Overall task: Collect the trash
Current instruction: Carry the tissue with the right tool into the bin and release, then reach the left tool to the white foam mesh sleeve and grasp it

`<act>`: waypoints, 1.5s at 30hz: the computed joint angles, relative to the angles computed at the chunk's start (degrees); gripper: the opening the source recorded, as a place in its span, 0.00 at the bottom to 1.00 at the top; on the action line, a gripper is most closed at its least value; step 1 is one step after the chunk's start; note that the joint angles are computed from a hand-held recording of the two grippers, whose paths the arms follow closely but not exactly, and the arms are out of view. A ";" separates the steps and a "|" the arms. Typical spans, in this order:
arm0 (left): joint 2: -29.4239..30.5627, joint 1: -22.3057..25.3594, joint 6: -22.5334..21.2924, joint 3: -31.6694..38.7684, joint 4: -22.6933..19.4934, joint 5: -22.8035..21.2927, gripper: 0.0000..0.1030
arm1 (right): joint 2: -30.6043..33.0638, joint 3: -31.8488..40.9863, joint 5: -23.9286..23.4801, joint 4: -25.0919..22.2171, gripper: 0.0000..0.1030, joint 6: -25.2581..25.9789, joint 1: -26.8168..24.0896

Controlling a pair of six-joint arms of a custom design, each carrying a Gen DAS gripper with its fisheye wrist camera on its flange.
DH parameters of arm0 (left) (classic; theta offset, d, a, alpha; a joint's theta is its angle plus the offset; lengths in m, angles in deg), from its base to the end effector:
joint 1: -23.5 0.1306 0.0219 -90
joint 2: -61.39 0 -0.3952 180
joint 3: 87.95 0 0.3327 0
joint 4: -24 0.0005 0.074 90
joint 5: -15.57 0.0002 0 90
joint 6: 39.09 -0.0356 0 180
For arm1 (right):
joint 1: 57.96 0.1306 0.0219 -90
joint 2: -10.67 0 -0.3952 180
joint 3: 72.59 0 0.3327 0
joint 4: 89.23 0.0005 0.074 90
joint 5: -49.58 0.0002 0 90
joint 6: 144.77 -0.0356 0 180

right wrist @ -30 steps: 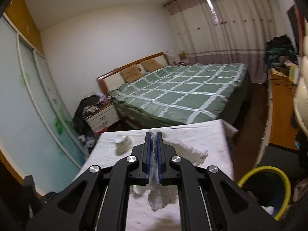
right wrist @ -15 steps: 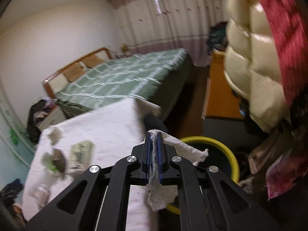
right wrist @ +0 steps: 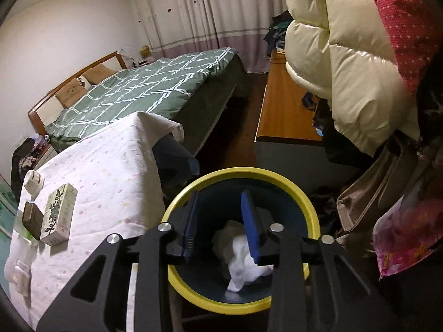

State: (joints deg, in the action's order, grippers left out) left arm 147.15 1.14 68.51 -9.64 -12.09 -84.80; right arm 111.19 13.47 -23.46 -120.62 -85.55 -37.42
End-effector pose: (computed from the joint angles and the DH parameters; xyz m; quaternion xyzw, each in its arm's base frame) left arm 0.3735 -0.1473 0.4063 0.0024 0.9159 -0.0562 0.3975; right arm 0.4639 0.1622 0.3584 0.1370 0.9080 0.0378 0.3942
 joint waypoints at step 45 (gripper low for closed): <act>12.73 10.02 -9.49 8.00 -7.84 6.32 0.15 | 1.90 1.11 -2.90 0.42 0.31 -0.77 5.01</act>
